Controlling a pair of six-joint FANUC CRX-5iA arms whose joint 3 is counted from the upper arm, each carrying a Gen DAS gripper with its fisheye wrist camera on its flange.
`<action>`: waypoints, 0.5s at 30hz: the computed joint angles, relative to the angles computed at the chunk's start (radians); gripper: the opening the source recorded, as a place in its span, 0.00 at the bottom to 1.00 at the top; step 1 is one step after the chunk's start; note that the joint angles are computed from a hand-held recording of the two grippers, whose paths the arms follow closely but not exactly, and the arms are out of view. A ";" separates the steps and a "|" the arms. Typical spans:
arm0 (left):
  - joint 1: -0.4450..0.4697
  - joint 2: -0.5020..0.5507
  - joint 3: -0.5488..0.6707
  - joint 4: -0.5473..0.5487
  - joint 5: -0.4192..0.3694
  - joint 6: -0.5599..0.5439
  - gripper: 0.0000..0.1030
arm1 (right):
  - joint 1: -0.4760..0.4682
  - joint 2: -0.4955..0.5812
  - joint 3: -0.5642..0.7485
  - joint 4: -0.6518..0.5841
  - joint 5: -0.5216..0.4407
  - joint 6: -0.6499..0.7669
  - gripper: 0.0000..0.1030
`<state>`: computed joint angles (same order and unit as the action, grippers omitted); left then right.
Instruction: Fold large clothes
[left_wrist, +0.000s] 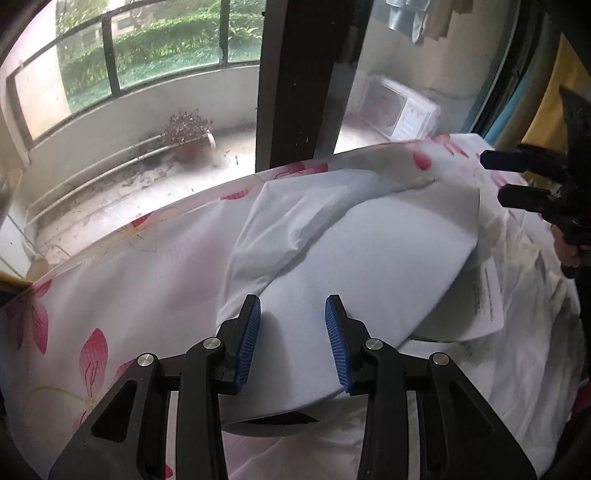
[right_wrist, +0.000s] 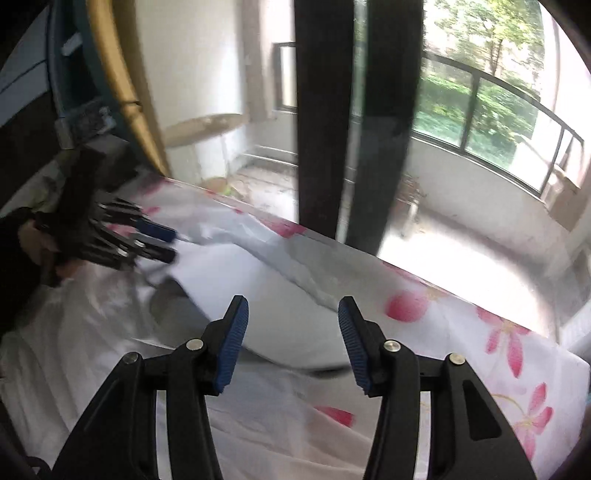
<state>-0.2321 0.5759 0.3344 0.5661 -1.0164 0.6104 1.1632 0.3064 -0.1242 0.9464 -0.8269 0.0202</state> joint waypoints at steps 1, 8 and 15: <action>-0.001 -0.001 0.003 -0.008 0.003 -0.001 0.38 | 0.003 0.015 0.020 -0.008 0.000 0.029 0.49; -0.011 -0.029 -0.014 -0.070 0.030 0.002 0.38 | -0.005 0.195 0.291 -0.222 -0.168 0.265 0.49; -0.005 -0.054 -0.009 -0.146 0.054 0.035 0.49 | -0.032 0.195 0.247 -0.230 -0.174 0.248 0.49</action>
<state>-0.2368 0.5219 0.3253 0.4203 -0.9621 0.6452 1.1316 0.5013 0.1226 0.7163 -1.0012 0.2678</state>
